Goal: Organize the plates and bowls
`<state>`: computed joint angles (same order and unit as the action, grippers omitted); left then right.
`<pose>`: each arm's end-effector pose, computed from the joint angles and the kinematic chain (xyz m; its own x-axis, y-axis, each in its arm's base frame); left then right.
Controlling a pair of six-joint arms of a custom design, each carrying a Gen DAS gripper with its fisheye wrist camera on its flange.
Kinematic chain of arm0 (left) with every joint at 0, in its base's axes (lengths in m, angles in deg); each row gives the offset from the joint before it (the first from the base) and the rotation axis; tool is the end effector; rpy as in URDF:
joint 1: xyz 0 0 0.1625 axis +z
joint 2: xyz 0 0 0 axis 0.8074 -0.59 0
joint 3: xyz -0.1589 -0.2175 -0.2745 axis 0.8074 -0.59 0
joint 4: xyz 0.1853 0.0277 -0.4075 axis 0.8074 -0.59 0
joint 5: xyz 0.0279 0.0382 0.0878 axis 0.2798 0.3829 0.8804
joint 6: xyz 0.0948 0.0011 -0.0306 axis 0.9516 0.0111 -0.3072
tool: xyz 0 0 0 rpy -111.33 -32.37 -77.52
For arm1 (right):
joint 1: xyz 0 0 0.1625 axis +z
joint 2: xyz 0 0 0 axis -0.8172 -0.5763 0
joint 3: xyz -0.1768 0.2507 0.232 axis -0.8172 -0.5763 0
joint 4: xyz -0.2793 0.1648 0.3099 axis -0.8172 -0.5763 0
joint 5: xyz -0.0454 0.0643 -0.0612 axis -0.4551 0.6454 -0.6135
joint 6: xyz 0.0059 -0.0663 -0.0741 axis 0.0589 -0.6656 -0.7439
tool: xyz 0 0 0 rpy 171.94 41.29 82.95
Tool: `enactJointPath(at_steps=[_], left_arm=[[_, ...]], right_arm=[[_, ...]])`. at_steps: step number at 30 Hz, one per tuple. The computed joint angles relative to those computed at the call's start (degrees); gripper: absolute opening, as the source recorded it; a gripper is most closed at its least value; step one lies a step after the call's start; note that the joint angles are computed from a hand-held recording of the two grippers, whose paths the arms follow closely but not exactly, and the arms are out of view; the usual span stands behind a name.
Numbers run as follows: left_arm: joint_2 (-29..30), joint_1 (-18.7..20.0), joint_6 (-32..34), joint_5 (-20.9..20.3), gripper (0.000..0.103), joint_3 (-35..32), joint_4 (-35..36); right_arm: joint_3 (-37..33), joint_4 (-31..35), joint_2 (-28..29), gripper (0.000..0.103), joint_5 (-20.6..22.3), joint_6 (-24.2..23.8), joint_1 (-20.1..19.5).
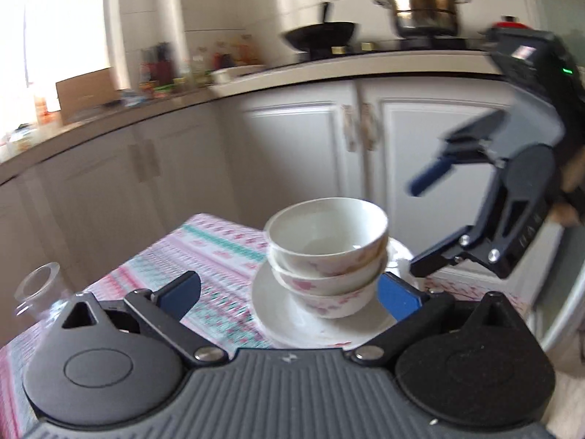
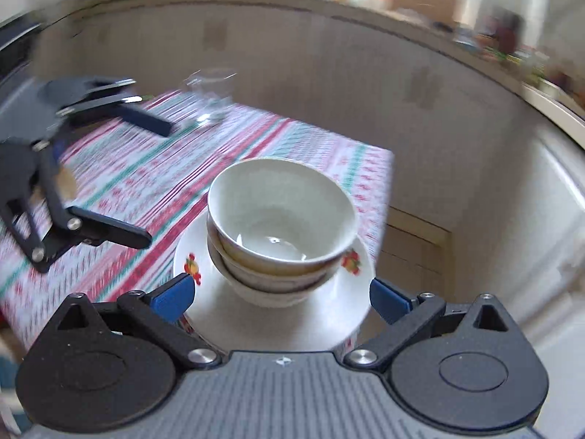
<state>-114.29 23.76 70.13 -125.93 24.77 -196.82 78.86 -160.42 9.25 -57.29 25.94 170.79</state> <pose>-0.0097 -0.7008 0.3853 -0.3894 0.6752 -0.6265 0.9180 0.2294 -0.3234 0.4096 -0.6752 0.0483 -0.5453 -0.4191 0.7260 -0.7601 0.6123 -0.2174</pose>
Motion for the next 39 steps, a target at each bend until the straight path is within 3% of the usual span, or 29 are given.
enactJointPath(at_steps=[3, 6, 10, 14, 24, 39], left_arm=[[-3.23, -2.58, -6.65, 8.35, 0.102, 5.94, -7.03], [-5.55, -4.44, -15.15, 14.31, 0.102, 7.67, -3.82], [-8.37, -5.40, -21.91, 17.78, 0.102, 10.81, -5.45], [-10.45, -6.67, -21.79, 22.58, 0.102, 14.13, -8.63], [-12.17, -7.91, -23.96, 26.47, 0.102, 16.78, -9.84], [-11.93, -8.57, -25.06, 28.97, 0.102, 17.09, -10.46]], right_arm=[[1.93, -5.53, 0.74, 0.103, -5.03, 8.51, 1.97], [3.18, -9.17, 1.75, 0.103, -9.62, 15.23, 3.60], [4.71, -12.95, 2.85, 0.103, -15.17, 18.31, 6.11], [6.67, -14.77, 2.53, 0.103, -16.68, 19.37, 7.82], [7.18, -19.62, 3.29, 0.103, -19.01, 17.84, 9.53], [6.38, -19.06, 3.78, 0.103, -18.82, 18.77, 9.60]])
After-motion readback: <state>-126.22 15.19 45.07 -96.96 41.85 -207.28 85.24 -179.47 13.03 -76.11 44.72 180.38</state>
